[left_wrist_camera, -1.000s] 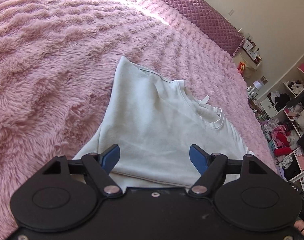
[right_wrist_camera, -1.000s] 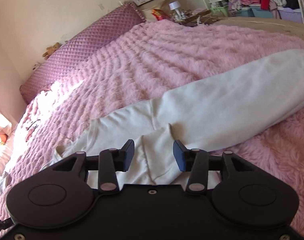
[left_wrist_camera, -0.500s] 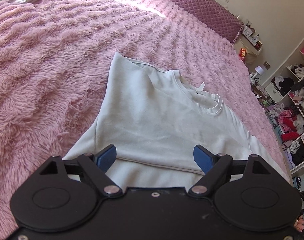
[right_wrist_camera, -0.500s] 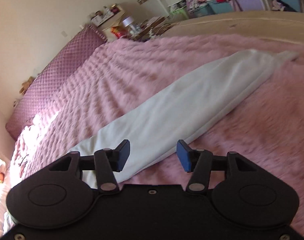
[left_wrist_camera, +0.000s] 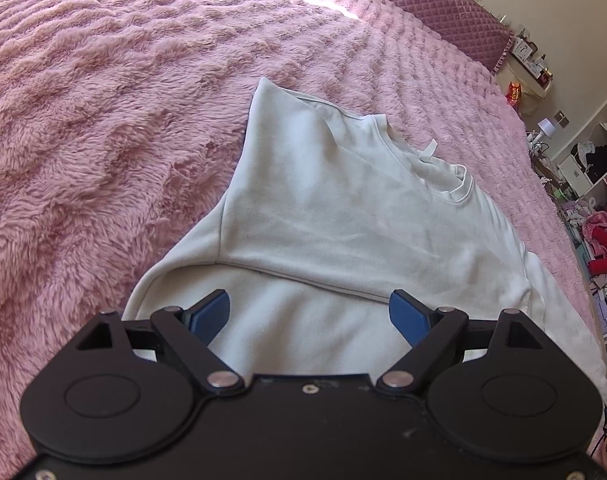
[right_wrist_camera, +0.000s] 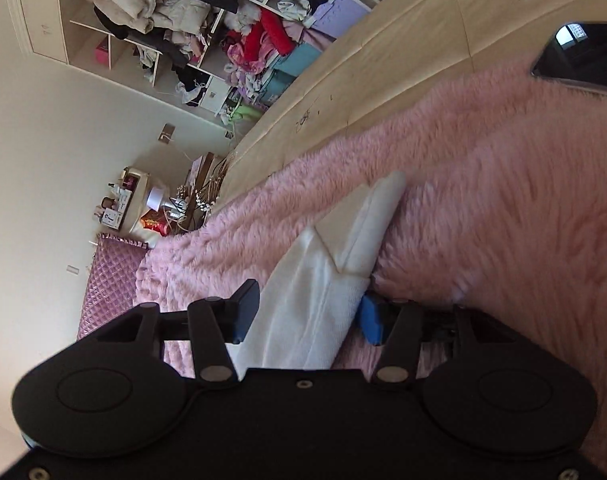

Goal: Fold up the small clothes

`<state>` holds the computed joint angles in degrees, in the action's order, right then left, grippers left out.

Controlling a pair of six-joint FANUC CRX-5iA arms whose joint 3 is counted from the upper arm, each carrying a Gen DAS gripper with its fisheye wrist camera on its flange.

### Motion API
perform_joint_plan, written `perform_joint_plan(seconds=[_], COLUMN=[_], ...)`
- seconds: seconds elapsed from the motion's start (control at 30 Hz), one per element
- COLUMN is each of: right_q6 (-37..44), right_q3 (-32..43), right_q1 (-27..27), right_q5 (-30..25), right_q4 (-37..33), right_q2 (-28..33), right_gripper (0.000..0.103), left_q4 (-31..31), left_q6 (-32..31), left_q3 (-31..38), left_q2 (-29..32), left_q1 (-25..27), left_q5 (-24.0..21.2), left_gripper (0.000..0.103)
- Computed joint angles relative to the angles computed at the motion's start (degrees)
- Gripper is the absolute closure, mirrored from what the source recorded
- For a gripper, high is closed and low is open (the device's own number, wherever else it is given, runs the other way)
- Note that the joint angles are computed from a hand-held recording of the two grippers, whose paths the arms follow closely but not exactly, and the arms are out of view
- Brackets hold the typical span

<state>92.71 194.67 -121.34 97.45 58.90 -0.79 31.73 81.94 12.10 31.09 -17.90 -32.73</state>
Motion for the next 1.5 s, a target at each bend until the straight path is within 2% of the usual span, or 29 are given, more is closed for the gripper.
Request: perform_joint_plan(seconds=[0.03, 0.07, 0.1, 0.17, 0.27, 0.33, 0.4, 0.5, 0.57, 0.6, 0.7, 0.73, 0.8, 0.87, 0.9, 1.0, 1.07, 1.17, 1.2, 1.27, 1.3, 1.37, 1.43, 1.47, 1.5], right_q6=[1.63, 5.39, 9.29, 15.87, 24.19, 30.79, 39.24, 50.56, 55.03, 56.94, 62.83, 66.33, 74.76, 79.77, 80.02, 72.87, 69.02, 65.12, 63.34, 58.99, 57.95, 57.3, 57.31, 57.63, 58.25], right_q3=[-0.27, -0.67, -1.06, -3.05, -8.58, -13.0, -18.62, -28.16, -34.29, -37.86, -47.9, -51.94, -57.48, -61.66, -61.07, -54.17, -50.45, -44.41, -42.18, -37.79, -36.63, -35.14, -34.76, -34.74, -34.57], right_q1=[-0.98, -2.54, -3.61, -3.77, -1.33, -0.01, 1.12, 0.79, -0.01, -1.06, -4.86, -6.46, -9.16, -9.36, -9.28, -8.59, -7.91, -7.93, -8.19, -8.03, -7.88, -7.65, -7.4, -7.37, -7.56], right_q5=[-0.49, -1.25, -1.59, 0.48, 4.79, 4.54, 1.87, -8.68, -18.5, -25.36, -41.04, -45.69, -51.55, -50.33, -50.4, -48.77, -43.97, -37.67, -36.11, -35.24, -34.48, -34.29, -34.36, -34.52, -35.02], right_q4=[-0.75, -2.27, -3.48, -3.88, 0.74, 4.95, 9.78, 14.94, 16.39, 16.12, 10.21, 5.6, -4.81, -10.22, -10.99, -8.53, -8.05, -8.21, -8.68, -8.63, -8.85, -8.85, -8.73, -8.68, -8.75], right_q2=[0.25, 1.01, 1.75, 2.05, 0.76, -0.54, -3.11, -9.15, -13.94, -16.95, -25.79, -29.38, -34.63, -38.27, -38.15, -33.79, -31.25, -27.06, -25.65, -23.16, -22.49, -21.62, -21.63, -21.75, -21.88], right_gripper=[0.059, 0.072, 0.095, 0.096, 0.096, 0.097, 0.097, 0.097, 0.097, 0.097, 0.094, 0.093, 0.05, 0.048, 0.048, 0.047, 0.047, 0.047, 0.047, 0.047, 0.047, 0.047, 0.047, 0.047, 0.047], left_q4=[-0.16, 0.23, 0.8, 2.72, 7.02, 10.62, 13.7, 19.58, 22.2, 23.2, 25.22, 25.48, 25.16, 25.44, 26.05, 28.57, 27.51, 28.55, 26.22, 15.28, 8.3, 0.37, -7.94, -11.21, -13.12], left_q6=[0.12, -0.13, -0.49, -2.09, -6.29, -9.46, -11.56, -15.67, -17.42, -18.21, -19.83, -19.9, -18.98, -18.42, -18.66, -19.69, -17.67, -18.94, -19.11, -17.5, -16.03, -16.07, -11.86, -10.41, -9.84], left_q3=[-0.03, -0.23, -0.35, -0.94, -3.08, -4.56, -5.92, -8.23, -9.49, -9.94, -11.06, -11.07, -10.85, -10.56, -10.51, -10.01, -8.49, -6.09, -4.78, -0.27, 3.13, 8.75, 14.98, 18.58, 21.59], left_q2=[-0.07, -0.19, -0.19, -0.29, -0.91, -1.15, -1.43, -1.92, -2.46, -2.71, -3.44, -3.47, -3.43, -3.18, -3.02, -1.91, -0.64, 1.42, 1.89, 3.14, 4.24, 6.68, 9.38, 11.17, 12.74], left_q1=[0.06, 0.17, 0.3, 0.58, 0.79, 0.95, 1.15, 1.42, 1.64, 1.78, 2.1, 2.33, 2.74, 3.06, 3.11, 2.78, 2.33, 0.44, -0.34, -1.99, -2.8, -4.31, -5.43, -6.08, -6.46], left_q5=[-0.04, -0.05, -0.25, -0.53, 0.45, 0.92, 1.3, 1.72, 2.03, 2.0, 2.48, 2.28, 1.95, 1.73, 1.78, 2.51, 3.05, 4.34, 5.45, 8.12, 8.27, 7.55, 5.66, 4.35, 2.66], left_gripper=[0.016, 0.015, 0.015, 0.015, 0.015, 0.015, 0.015, 0.015, 0.015, 0.016, 0.015, 0.015, 0.015, 0.015, 0.015, 0.015, 0.015, 0.015, 0.015, 0.015, 0.015, 0.015, 0.015, 0.018, 0.036])
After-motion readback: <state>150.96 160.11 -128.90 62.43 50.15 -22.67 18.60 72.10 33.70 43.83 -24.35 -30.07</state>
